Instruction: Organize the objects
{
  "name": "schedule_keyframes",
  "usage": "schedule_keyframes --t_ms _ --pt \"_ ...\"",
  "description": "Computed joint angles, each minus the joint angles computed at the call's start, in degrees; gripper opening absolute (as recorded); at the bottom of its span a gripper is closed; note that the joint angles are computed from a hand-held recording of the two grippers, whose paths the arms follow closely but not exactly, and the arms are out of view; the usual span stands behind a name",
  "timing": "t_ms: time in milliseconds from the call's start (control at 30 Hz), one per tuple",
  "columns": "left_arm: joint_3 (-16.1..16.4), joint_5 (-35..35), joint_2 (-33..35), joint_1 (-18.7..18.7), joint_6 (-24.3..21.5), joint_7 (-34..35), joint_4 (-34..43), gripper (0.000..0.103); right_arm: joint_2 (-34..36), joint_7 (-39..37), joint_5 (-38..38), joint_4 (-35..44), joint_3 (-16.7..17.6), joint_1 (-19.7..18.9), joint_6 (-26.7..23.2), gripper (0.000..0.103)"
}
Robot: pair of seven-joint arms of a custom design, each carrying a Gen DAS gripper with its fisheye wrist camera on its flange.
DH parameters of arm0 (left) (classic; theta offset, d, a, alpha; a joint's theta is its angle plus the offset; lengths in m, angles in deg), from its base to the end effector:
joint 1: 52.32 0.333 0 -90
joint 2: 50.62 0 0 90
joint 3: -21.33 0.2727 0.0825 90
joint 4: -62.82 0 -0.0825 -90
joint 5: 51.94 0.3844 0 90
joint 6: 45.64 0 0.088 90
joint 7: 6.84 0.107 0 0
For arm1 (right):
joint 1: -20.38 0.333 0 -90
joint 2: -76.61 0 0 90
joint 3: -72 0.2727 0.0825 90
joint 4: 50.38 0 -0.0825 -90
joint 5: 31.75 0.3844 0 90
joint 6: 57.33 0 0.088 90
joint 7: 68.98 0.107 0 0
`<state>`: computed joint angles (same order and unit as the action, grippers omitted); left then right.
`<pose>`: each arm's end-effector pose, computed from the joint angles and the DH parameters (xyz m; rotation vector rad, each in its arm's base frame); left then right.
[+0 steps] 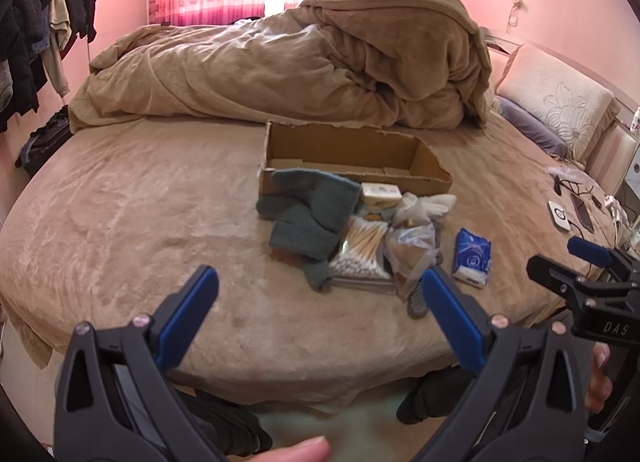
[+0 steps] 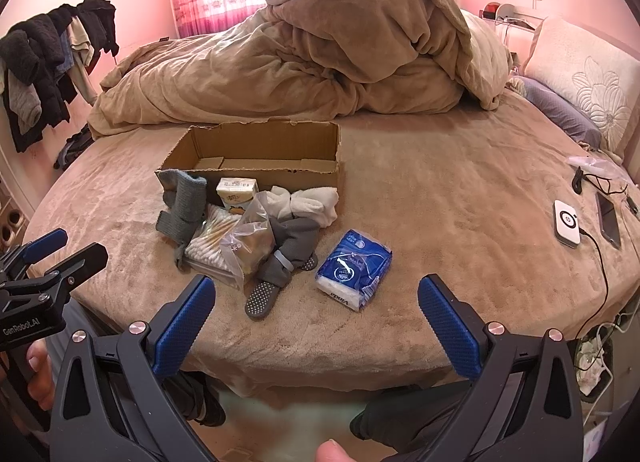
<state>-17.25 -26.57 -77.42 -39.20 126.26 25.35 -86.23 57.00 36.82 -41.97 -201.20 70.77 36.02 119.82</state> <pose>0.4090 -0.2289 0.4155 -1.8115 1.6626 -0.8539 0.4486 0.1304 0.4143 -1.8333 1.5797 -0.5900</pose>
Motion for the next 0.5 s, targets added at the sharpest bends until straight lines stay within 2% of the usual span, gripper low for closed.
schedule_keyframes --t_ms 133,500 --pt "2.29 -1.53 0.41 -2.35 0.48 1.17 -0.4 0.103 -0.07 0.05 -0.03 -0.01 0.12 -0.09 0.01 0.103" --pt "1.59 -2.39 0.54 -1.72 0.16 2.41 0.17 0.103 -0.07 0.17 -0.41 0.32 0.33 -0.86 -0.39 0.103"
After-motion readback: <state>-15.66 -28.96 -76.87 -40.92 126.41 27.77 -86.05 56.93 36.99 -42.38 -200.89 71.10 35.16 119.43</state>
